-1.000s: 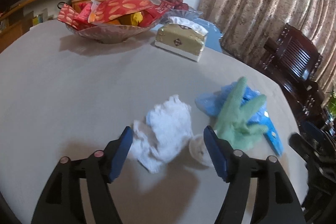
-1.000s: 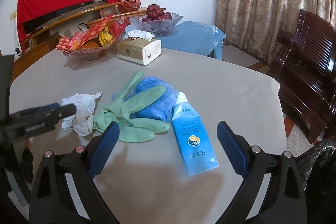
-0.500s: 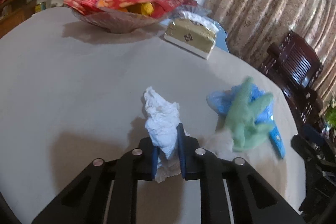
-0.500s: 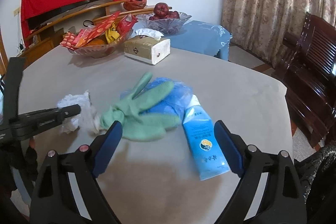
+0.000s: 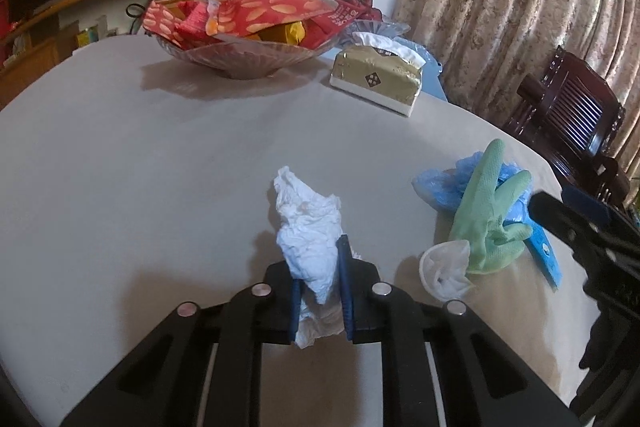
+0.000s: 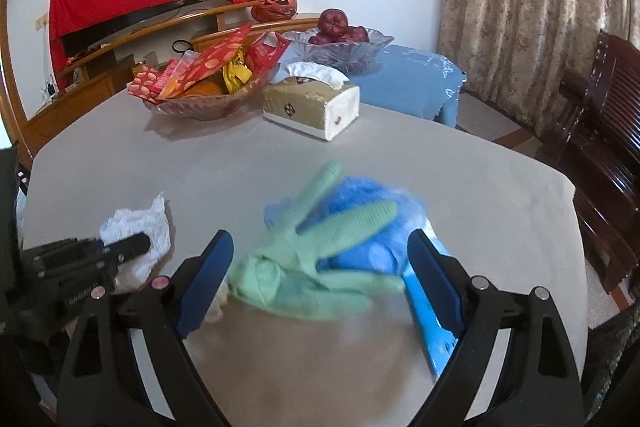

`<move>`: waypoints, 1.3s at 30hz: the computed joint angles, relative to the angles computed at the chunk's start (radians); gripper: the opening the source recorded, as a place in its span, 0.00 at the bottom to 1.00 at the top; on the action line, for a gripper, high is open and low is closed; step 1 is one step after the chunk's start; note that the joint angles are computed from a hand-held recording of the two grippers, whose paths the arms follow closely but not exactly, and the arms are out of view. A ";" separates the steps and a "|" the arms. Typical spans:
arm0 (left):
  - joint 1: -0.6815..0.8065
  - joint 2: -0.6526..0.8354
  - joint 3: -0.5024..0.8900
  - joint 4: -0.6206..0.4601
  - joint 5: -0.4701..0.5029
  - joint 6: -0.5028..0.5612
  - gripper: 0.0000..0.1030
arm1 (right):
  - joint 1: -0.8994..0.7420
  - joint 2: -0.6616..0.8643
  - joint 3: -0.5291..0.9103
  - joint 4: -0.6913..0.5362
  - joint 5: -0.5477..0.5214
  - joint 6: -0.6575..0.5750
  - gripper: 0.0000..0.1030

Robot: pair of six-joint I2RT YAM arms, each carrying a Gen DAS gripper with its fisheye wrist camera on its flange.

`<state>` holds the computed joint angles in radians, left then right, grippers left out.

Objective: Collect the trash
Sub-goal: 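Grasp the green glove with the right gripper while the left gripper holds the tissue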

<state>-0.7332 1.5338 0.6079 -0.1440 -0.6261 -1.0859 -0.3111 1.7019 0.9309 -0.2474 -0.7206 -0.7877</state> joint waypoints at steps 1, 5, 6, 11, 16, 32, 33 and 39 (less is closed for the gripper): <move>0.004 -0.003 0.000 -0.004 -0.002 0.004 0.16 | 0.017 0.006 0.007 0.002 0.009 0.014 0.84; 0.028 -0.031 -0.013 -0.014 -0.011 0.011 0.16 | 0.068 0.046 0.045 -0.018 0.047 0.042 0.73; 0.031 -0.038 -0.015 -0.018 -0.013 0.013 0.16 | 0.080 0.060 0.057 -0.029 0.060 0.047 0.70; 0.023 -0.041 0.007 -0.046 -0.033 0.024 0.16 | 0.113 0.120 0.106 -0.090 0.093 0.036 0.46; 0.005 -0.036 0.038 -0.074 -0.042 0.027 0.16 | 0.108 0.161 0.175 -0.225 0.067 -0.038 0.04; -0.145 -0.009 0.194 -0.217 -0.127 -0.014 0.16 | -0.093 0.060 0.274 -0.529 -0.110 -0.249 0.04; -0.149 -0.003 0.199 -0.222 -0.132 -0.020 0.16 | -0.091 0.063 0.269 -0.518 -0.100 -0.241 0.05; -0.121 0.022 0.179 -0.212 -0.122 -0.014 0.16 | -0.016 0.106 0.228 -0.380 -0.029 -0.137 0.33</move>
